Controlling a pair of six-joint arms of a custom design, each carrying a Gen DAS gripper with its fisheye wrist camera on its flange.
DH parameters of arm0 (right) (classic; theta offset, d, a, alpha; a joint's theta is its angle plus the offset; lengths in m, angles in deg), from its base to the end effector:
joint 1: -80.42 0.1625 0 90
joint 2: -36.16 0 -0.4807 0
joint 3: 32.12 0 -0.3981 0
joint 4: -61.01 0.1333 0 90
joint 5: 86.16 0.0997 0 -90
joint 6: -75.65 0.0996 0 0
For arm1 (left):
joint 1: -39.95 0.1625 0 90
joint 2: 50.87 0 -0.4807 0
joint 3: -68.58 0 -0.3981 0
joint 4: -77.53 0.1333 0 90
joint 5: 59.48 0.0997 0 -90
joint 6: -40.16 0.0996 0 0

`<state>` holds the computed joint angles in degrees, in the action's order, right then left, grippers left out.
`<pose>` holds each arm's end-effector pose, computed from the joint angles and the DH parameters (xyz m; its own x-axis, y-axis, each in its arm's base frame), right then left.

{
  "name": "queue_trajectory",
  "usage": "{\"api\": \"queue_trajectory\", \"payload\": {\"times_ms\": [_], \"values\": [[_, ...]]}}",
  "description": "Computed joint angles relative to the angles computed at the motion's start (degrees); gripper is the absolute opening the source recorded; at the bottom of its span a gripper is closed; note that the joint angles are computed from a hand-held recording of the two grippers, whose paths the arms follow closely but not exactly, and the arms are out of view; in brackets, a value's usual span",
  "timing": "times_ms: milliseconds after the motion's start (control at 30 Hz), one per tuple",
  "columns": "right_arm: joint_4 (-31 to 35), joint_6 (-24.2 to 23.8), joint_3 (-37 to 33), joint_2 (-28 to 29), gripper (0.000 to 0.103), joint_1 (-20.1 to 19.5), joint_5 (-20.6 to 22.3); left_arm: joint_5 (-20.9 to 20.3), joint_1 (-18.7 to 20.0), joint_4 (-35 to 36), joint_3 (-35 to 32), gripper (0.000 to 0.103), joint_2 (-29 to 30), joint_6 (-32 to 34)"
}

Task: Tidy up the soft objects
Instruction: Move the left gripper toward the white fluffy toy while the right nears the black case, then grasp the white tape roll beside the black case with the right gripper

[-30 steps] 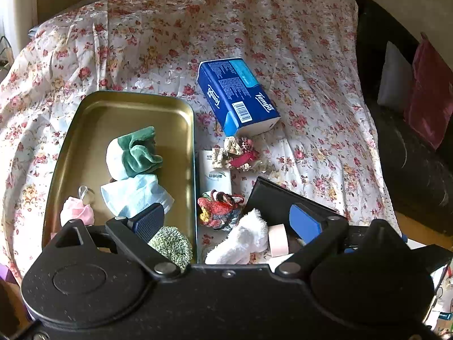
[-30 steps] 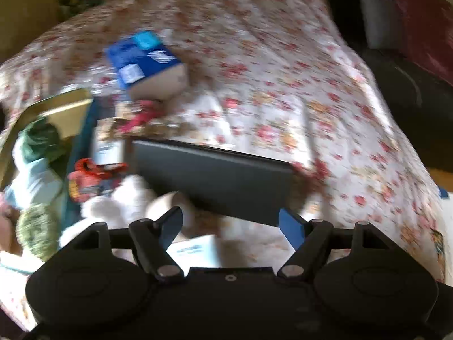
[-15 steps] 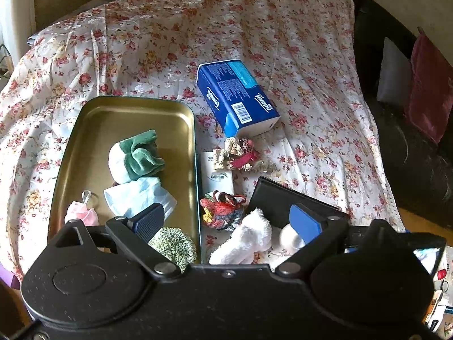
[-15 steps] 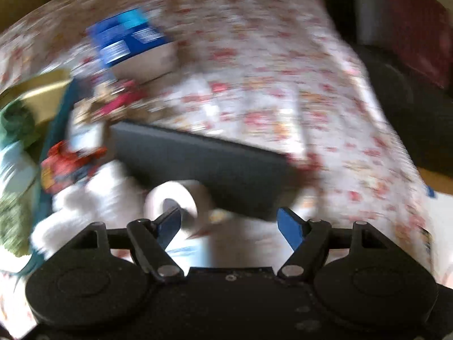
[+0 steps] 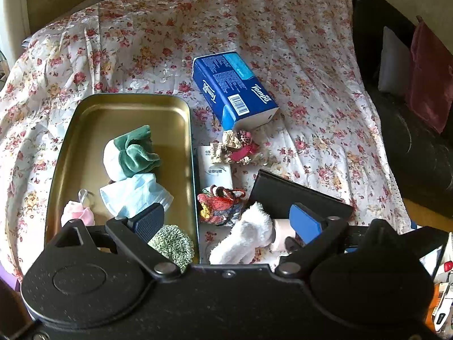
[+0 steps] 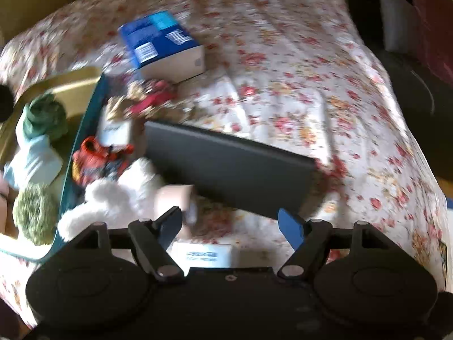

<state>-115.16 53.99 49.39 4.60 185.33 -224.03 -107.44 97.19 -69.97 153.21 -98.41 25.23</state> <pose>0.2596 -0.7439 0.1144 -0.6306 -0.0546 0.7742 -0.4738 0.8171 -0.3283 -0.2438 -0.7484 0.2425 -0.8562 -0.0045 -0.5166 0.2966 0.8145 -0.4987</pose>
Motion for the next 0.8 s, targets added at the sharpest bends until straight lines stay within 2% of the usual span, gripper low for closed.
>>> {"api": "queue_trajectory", "payload": {"times_ms": [133,233,433,533,700,800], "values": [[-1.0,-3.7,-1.2,1.5,0.076,0.5,-1.9,-0.1,0.1,0.1,0.0,0.092,-0.1,-0.2],[-0.5,-1.4,-0.6,0.7,0.077,0.5,-2.4,-0.1,0.1,0.0,0.0,0.092,-0.1,0.1],[-6.9,-1.0,-2.3,2.0,0.076,0.3,-10.1,-0.3,0.1,0.5,-0.2,0.092,0.0,0.0],[-5.6,1.6,-0.2,-0.1,0.075,0.0,-6.1,-0.2,-0.1,0.5,-0.2,0.092,0.2,0.0],[-8.6,-5.4,1.7,0.0,0.076,0.9,0.0,0.1,-0.2,0.9,-0.3,0.092,0.4,-0.2],[-5.5,-6.9,-0.2,1.7,0.075,1.1,0.1,-0.1,-0.1,0.8,-0.3,0.092,0.3,0.0]]}}
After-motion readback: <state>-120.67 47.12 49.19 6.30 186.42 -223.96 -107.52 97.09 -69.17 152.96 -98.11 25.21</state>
